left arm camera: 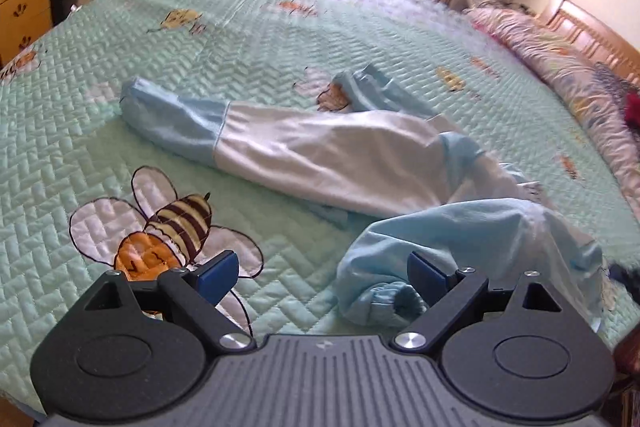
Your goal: Fold clothes
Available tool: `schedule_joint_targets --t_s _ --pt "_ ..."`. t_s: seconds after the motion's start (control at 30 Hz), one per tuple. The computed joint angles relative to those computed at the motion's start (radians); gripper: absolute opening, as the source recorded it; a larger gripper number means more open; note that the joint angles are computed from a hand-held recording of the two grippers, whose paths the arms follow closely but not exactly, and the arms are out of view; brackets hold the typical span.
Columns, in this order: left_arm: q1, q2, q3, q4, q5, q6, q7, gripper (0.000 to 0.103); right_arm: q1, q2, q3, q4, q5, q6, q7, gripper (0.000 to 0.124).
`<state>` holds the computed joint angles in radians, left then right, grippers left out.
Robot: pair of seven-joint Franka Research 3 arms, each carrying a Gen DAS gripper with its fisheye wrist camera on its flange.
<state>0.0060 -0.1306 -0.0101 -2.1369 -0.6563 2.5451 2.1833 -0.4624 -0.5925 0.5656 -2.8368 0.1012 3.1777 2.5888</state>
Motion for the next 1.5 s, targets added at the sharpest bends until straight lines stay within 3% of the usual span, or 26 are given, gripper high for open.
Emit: schedule_joint_targets --t_s 0.07,0.13,0.2,0.33,0.47,0.57,0.6,0.63,0.7,0.73,0.77,0.9,1.0,1.1,1.2,1.27,1.37,1.43,1.5 --pt "0.007 0.049 -0.001 0.049 -0.006 -0.029 -0.061 0.092 -0.029 -0.043 0.045 -0.026 0.023 -0.003 0.059 0.025" --pt "0.021 0.102 -0.01 0.105 -0.019 -0.063 -0.127 0.092 -0.118 -0.088 0.142 -0.014 -0.001 -0.004 0.101 0.03" --pt "0.041 0.157 -0.025 0.164 -0.032 -0.098 -0.194 0.091 -0.16 -0.1 0.182 -0.007 -0.029 0.046 0.103 0.035" --pt "0.069 0.249 -0.067 0.249 -0.001 -0.112 -0.342 0.091 -0.114 -0.025 0.157 0.016 -0.017 0.165 0.034 0.045" --pt "0.066 0.322 -0.098 0.306 0.123 -0.075 -0.534 0.091 0.025 0.014 0.04 -0.002 0.01 0.202 -0.025 0.046" --pt "0.063 0.356 -0.121 0.329 0.193 -0.02 -0.615 0.093 0.048 0.033 0.03 -0.01 0.042 0.217 -0.056 0.047" --pt "0.06 0.366 -0.127 0.336 0.217 0.0 -0.64 0.092 0.054 0.039 0.03 -0.015 0.054 0.228 -0.065 0.047" --pt "0.06 0.378 -0.135 0.346 0.234 0.016 -0.654 0.084 0.06 0.046 0.03 -0.02 0.066 0.239 -0.074 0.048" --pt "0.072 0.407 -0.163 0.377 0.229 0.036 -0.63 0.044 0.079 0.056 0.029 -0.029 0.089 0.26 -0.09 0.048" --pt "0.079 0.422 -0.175 0.396 0.223 0.034 -0.623 0.012 0.091 0.06 0.03 -0.033 0.101 0.271 -0.098 0.048" --pt "0.088 0.435 -0.186 0.412 0.214 0.035 -0.614 0.008 0.102 0.064 0.03 -0.037 0.112 0.281 -0.106 0.049" --pt "0.11 0.373 -0.221 0.36 0.177 0.11 -0.533 0.006 0.125 0.079 0.058 -0.044 0.148 0.314 -0.159 0.049" --pt "0.162 0.249 -0.264 0.286 -0.089 0.162 -0.271 0.005 0.152 0.087 0.059 -0.041 0.162 0.307 -0.209 0.05" --pt "0.171 0.134 -0.236 0.248 -0.351 0.185 -0.041 0.003 0.207 0.113 0.022 -0.032 0.166 0.307 -0.251 0.05" --pt "0.151 0.045 -0.18 0.208 -0.433 0.248 0.057 0.003 0.252 0.134 -0.001 -0.019 0.172 0.305 -0.299 0.05" --pt "0.144 0.005 -0.149 0.177 -0.401 0.284 0.045 0.003 0.274 0.146 -0.008 -0.007 0.176 0.302 -0.333 0.053" --pt "0.156 -0.023 -0.121 0.113 -0.239 0.287 -0.094 0.003 0.348 0.181 -0.068 0.02 0.149 0.286 -0.394 0.062" --pt "0.171 -0.032 -0.11 0.068 -0.122 0.279 -0.203 0.003 0.348 0.186 -0.049 0.042 0.147 0.253 -0.451 0.062" --pt "0.185 -0.036 -0.096 0.029 -0.024 0.263 -0.297 0.003 0.304 0.172 0.021 0.058 0.157 0.228 -0.515 0.062"
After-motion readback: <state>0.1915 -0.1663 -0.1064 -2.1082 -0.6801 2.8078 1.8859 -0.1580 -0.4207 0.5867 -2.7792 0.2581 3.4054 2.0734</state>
